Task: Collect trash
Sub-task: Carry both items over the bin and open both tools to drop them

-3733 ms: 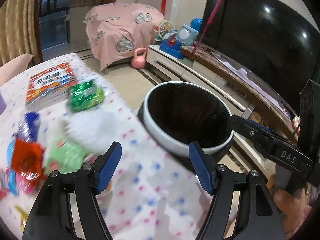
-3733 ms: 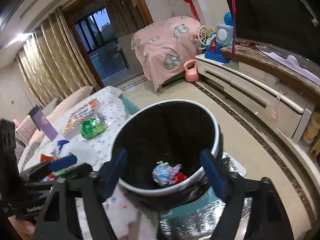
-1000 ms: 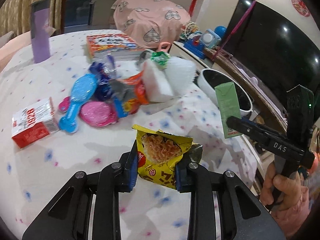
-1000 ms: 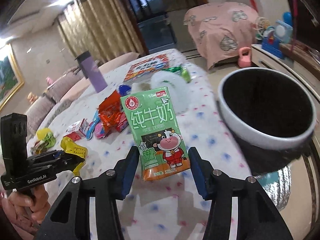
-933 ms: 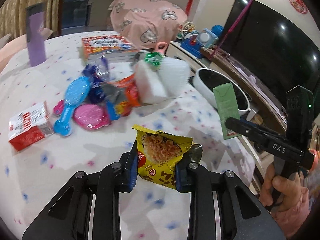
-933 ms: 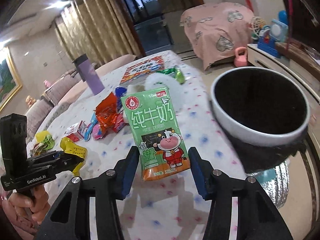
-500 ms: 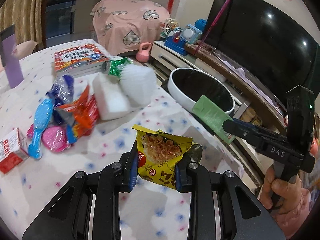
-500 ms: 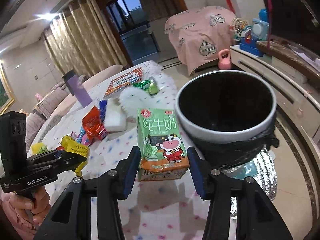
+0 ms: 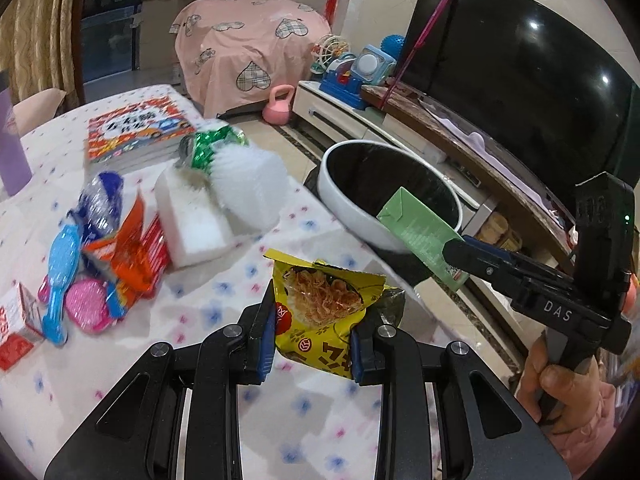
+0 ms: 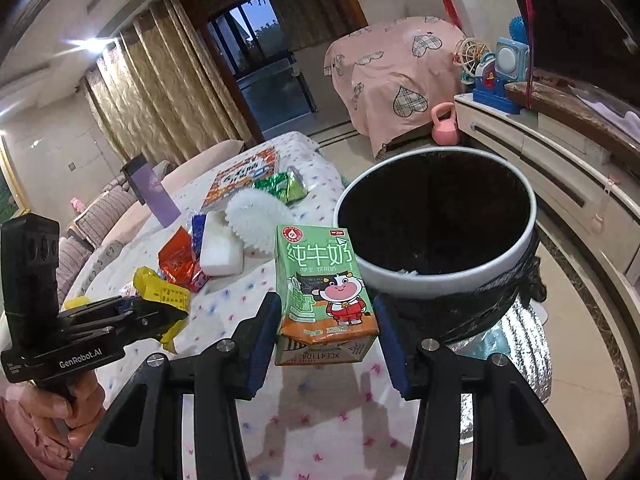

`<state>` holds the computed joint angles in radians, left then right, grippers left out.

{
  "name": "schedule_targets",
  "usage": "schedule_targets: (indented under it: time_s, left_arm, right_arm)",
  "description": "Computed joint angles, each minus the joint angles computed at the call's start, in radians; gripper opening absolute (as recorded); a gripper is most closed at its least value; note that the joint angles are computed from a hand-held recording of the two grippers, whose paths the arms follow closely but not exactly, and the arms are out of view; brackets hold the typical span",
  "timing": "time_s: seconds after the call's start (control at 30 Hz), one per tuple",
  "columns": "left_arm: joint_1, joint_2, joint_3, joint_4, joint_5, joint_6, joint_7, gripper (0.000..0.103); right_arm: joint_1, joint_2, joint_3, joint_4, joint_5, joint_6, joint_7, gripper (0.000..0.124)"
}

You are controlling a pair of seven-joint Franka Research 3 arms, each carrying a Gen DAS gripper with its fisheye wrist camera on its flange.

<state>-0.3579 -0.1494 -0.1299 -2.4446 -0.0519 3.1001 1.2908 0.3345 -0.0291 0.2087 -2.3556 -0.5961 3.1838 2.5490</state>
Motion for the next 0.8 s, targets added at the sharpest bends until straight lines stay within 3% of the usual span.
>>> schedule_targets:
  time_s: [0.17,0.4,0.8]
  left_arm:
    - [0.059,0.059,-0.059,0.089,0.116,-0.014,-0.064,0.026]
    - [0.085,0.169,-0.096,0.25,0.213,-0.071,-0.104,0.026]
    - [0.089,0.352,-0.121,0.492,0.26,-0.185,-0.117,0.027]
  right_arm:
    - [-0.055,-0.016,0.004,0.013,-0.102,-0.007,0.086,0.049]
    - [-0.106,-0.021,-0.005,0.042,-0.165,-0.028,0.121,0.049]
    - [-0.064,0.028,-0.091,0.097,-0.066,-0.073,-0.01,0.049]
